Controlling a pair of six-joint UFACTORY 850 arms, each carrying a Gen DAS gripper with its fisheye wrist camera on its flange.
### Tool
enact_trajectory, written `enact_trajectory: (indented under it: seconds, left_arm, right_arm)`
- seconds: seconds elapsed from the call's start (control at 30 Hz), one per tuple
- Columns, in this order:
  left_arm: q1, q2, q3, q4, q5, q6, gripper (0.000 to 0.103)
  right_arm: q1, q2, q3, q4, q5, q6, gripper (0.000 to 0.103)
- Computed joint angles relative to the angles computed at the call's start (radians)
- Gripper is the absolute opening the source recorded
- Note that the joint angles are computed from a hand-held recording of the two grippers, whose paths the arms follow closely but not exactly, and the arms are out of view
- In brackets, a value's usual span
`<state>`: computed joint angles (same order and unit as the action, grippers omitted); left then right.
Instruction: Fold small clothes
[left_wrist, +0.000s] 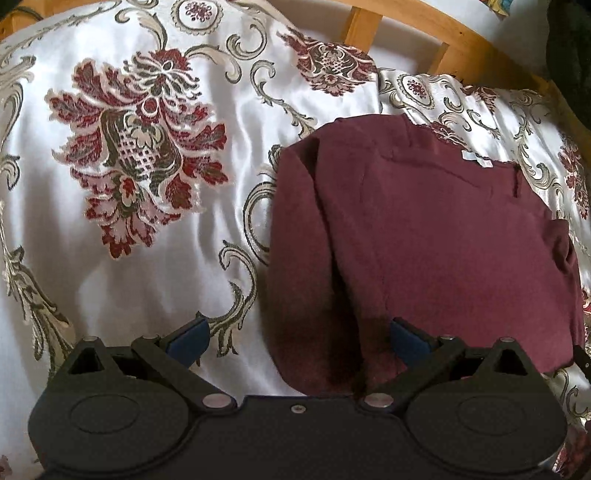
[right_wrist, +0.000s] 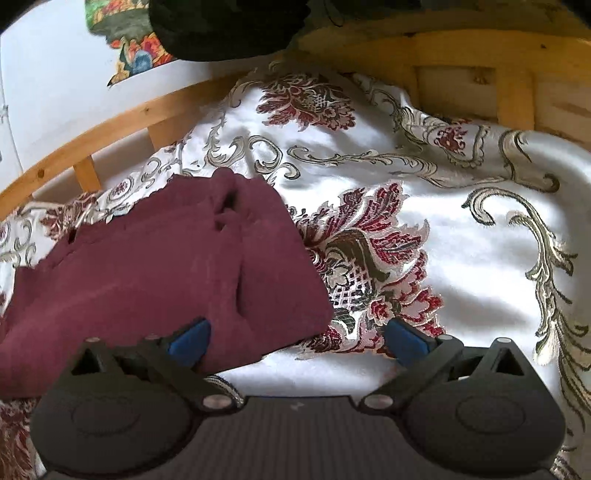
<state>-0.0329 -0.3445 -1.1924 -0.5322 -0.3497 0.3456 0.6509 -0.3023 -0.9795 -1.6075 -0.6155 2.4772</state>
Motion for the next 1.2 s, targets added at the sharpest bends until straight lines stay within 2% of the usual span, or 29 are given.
enact_trajectory:
  seconds: [0.57, 0.77, 0.87, 1.03, 1.1, 1.2]
  left_arm:
    - [0.009, -0.023, -0.023, -0.018, -0.036, 0.011, 0.102]
    - [0.022, -0.023, -0.025, -0.099, -0.061, 0.085, 0.102]
    - [0.034, -0.03, -0.029, -0.16, -0.085, 0.115, 0.102]
    - [0.034, -0.04, -0.033, -0.167, -0.087, 0.117, 0.102]
    - [0.033, -0.044, -0.035, -0.165, -0.086, 0.115, 0.102]
    - [0.034, -0.047, -0.038, -0.166, -0.086, 0.115, 0.102]
  right_arm:
    - [0.008, -0.02, -0.014, 0.028, -0.019, -0.04, 0.102]
    - [-0.016, 0.002, -0.023, 0.074, 0.035, -0.054, 0.103]
    - [-0.007, 0.02, -0.013, 0.01, -0.015, 0.049, 0.103]
    - [0.035, -0.012, -0.057, -0.088, -0.146, -0.049, 0.103]
    - [0.043, -0.033, -0.078, -0.148, -0.138, -0.092, 0.103]
    - [0.042, -0.071, -0.127, -0.208, -0.055, -0.143, 0.103]
